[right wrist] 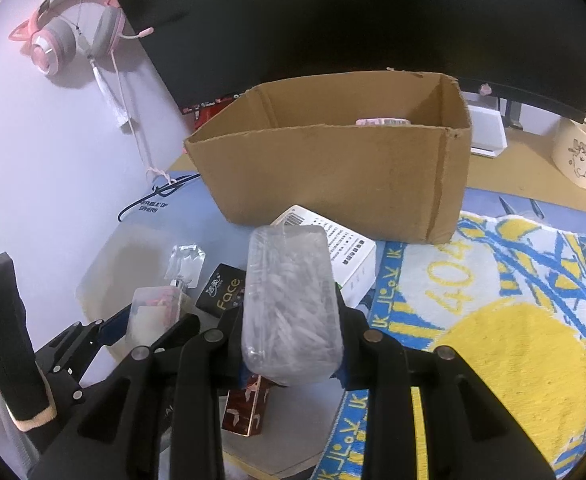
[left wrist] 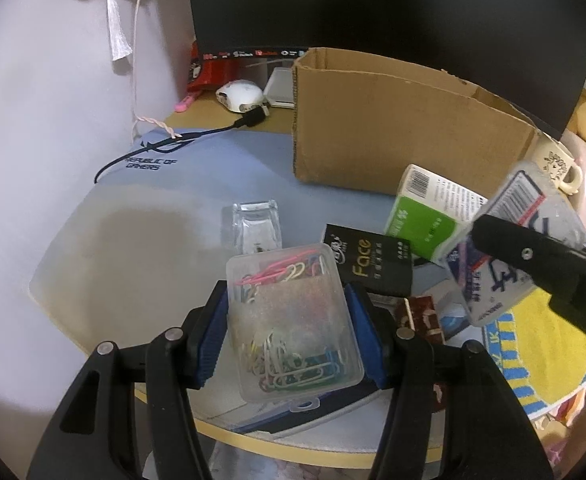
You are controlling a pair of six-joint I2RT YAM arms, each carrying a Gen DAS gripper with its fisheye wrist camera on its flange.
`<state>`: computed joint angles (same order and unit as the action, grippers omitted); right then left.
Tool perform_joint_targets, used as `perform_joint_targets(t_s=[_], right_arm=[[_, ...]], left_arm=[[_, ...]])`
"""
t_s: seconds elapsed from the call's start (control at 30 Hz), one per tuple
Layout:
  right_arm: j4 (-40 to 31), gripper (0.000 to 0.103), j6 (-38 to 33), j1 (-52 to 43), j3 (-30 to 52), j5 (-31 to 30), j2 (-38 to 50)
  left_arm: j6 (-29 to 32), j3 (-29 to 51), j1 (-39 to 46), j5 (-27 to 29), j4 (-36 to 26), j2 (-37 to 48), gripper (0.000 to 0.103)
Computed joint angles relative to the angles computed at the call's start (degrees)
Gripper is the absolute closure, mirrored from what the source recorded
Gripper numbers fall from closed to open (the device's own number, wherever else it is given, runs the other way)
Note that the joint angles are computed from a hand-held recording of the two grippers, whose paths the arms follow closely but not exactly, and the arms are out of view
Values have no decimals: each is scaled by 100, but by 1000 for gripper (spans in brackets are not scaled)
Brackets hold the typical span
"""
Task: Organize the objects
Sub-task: 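Grasp the clear paperclip case with the left gripper while the right holds the bag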
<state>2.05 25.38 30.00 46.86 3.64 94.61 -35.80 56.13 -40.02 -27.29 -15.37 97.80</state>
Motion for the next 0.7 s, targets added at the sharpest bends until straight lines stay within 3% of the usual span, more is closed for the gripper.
perform_joint_targets(t_s=[0.27, 0.53, 0.7], right_arm=[[-6, 69, -59, -150, -86, -172, -318], [-201, 70, -41, -358, -13, -223, -703], [-385, 70, -105, -538, 99, -261, -829]], left_arm=[[87, -146, -17, -219, 170, -409, 46], [177, -71, 174, -104, 246, -772, 46], [323, 233, 120, -451, 101, -803, 46]])
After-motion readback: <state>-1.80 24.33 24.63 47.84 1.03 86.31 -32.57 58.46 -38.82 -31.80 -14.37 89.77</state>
